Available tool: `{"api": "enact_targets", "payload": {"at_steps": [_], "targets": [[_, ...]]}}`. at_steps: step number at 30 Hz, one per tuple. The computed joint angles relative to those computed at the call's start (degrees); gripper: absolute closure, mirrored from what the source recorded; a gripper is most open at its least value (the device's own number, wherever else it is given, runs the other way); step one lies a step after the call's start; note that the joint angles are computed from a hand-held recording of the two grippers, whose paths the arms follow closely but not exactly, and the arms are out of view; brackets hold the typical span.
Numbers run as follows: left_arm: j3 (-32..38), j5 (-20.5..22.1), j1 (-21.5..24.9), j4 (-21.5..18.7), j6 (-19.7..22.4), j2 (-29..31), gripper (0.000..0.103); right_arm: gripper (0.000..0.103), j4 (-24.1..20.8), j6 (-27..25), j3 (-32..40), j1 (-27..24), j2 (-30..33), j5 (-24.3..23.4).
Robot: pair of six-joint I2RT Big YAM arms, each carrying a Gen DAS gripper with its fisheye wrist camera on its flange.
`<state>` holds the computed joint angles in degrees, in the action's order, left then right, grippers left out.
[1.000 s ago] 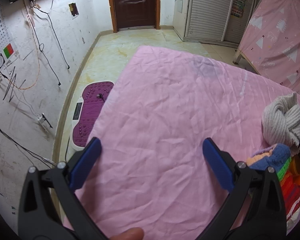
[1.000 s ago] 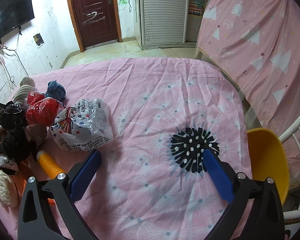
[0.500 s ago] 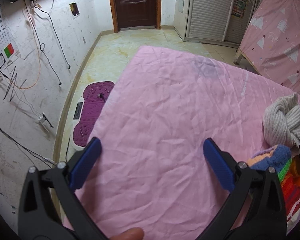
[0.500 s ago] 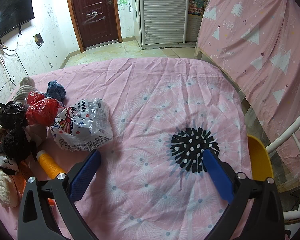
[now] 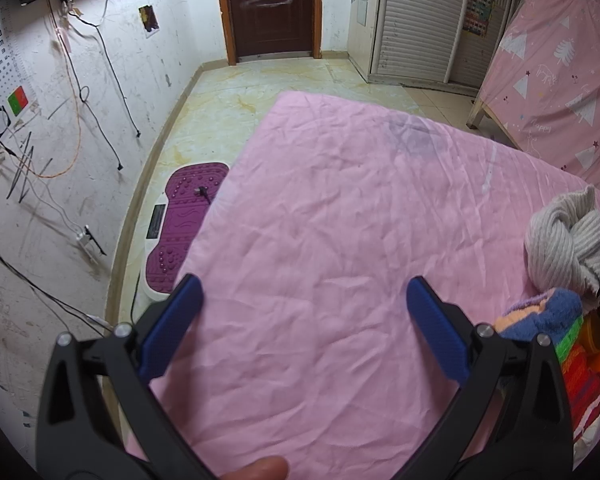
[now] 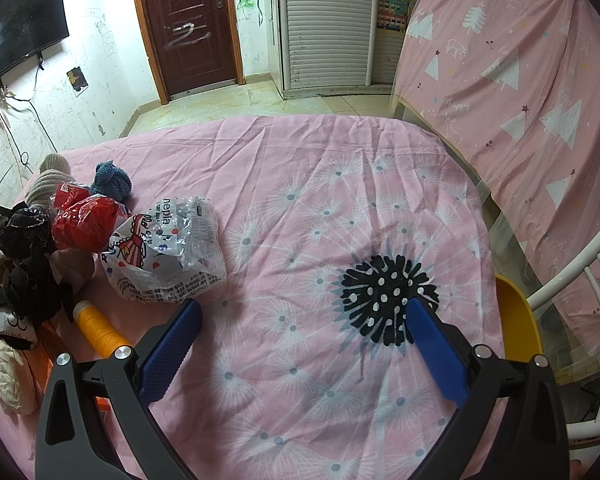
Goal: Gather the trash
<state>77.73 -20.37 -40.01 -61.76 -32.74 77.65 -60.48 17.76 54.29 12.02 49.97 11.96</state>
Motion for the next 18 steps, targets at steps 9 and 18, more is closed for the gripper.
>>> {"api": "enact_targets", "payload": {"at_steps": [9, 18], "targets": [[0.02, 0.00, -0.04, 0.00, -0.03, 0.02, 0.005, 0.008, 0.04, -0.29, 0.08, -0.02, 0.13, -0.03], [-4.43, -6.03, -2.99, 7.64, 0.14, -7.35, 0.005, 0.008, 4.51, -2.58, -2.25, -4.64, -3.96, -6.34]]}}
